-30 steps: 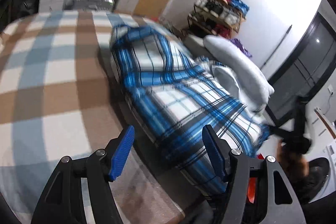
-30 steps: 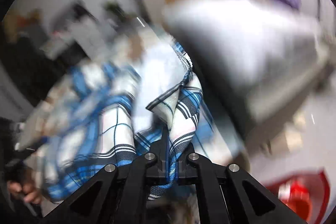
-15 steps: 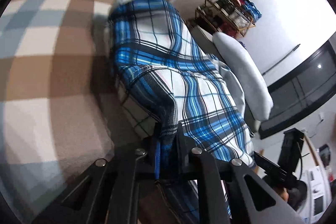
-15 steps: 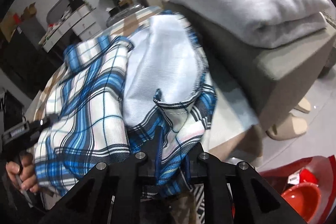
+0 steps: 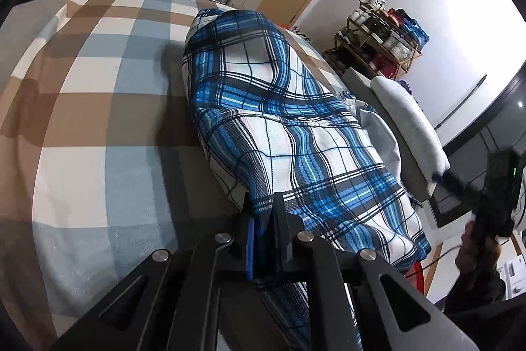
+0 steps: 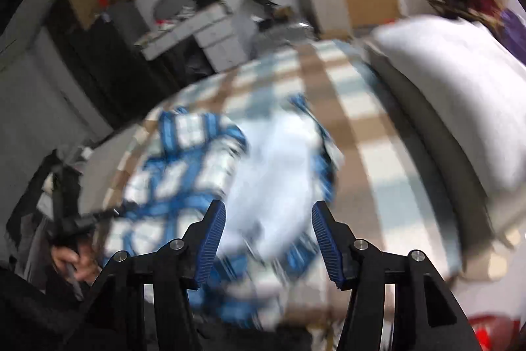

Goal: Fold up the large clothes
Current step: 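Release the folded shirt and pull both grippers back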

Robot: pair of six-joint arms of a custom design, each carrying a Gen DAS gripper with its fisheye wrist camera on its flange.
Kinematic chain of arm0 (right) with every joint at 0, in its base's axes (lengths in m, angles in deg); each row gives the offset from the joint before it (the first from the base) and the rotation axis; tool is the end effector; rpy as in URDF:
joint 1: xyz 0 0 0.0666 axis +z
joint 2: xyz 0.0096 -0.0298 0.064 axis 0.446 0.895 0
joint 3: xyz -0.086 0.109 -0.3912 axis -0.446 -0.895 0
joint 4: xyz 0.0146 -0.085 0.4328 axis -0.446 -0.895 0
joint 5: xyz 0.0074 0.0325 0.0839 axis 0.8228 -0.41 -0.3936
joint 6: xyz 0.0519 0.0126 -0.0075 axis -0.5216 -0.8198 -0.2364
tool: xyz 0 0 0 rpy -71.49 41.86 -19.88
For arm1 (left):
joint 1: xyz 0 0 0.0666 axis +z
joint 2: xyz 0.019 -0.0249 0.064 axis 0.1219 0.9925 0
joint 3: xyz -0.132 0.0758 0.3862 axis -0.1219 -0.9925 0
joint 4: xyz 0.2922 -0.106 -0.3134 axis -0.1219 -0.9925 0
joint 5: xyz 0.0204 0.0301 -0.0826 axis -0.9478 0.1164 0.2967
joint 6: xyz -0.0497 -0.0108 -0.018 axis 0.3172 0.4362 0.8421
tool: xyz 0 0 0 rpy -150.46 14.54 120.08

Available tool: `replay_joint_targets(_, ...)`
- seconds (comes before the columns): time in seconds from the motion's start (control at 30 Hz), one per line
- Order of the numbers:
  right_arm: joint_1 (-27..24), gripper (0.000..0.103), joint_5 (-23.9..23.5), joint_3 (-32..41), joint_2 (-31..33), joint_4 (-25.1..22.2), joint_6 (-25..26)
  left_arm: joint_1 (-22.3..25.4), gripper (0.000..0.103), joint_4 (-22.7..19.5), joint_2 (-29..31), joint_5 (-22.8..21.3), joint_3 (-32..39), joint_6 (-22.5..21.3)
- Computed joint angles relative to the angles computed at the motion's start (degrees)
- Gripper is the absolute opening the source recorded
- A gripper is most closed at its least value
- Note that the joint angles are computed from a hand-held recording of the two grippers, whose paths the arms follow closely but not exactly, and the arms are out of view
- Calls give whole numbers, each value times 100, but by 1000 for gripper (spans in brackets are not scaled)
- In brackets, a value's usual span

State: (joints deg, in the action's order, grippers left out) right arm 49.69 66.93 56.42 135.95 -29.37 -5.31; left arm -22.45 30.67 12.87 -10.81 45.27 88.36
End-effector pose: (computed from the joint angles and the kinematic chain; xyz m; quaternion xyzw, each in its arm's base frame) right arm 0.3253 0.1445 0.4542 -0.0163 0.9118 0.2241 0.3436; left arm 0.4057 -0.2418 0.3607 0.0763 0.9094 -0.3048 0.2727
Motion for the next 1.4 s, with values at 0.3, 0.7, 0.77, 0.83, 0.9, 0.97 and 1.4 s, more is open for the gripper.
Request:
replay_joint_targets(0.3,29,32,-953,1120,2228,61,-362,144,42,430,-752,-353,-442,243)
replay_joint_targets(0.7,11,8,857,88,672,609,19,274,42,822,-609,-325,-332,-8)
replay_joint_targets(0.77,-343,8,337,14,974,263,-554,234,42,765,-447,-213,-210,-113)
replay_joint_targets(0.83,-485,9,82,-181,831,575,-661,157,42,599,-265,-214,-30,-245)
replay_joint_targets(0.9,-490,9,3,-206,679,761,-548,86,42,532,-230,-238,26,-358)
replay_joint_targets(0.97,-528,8,-283,-132,568,887,-447,29,42,524,-203,-221,57,-446)
replay_joint_targets(1.4,-956,21,-792,4,1143,578,-780,-341,42,179,-75,-67,182,-811)
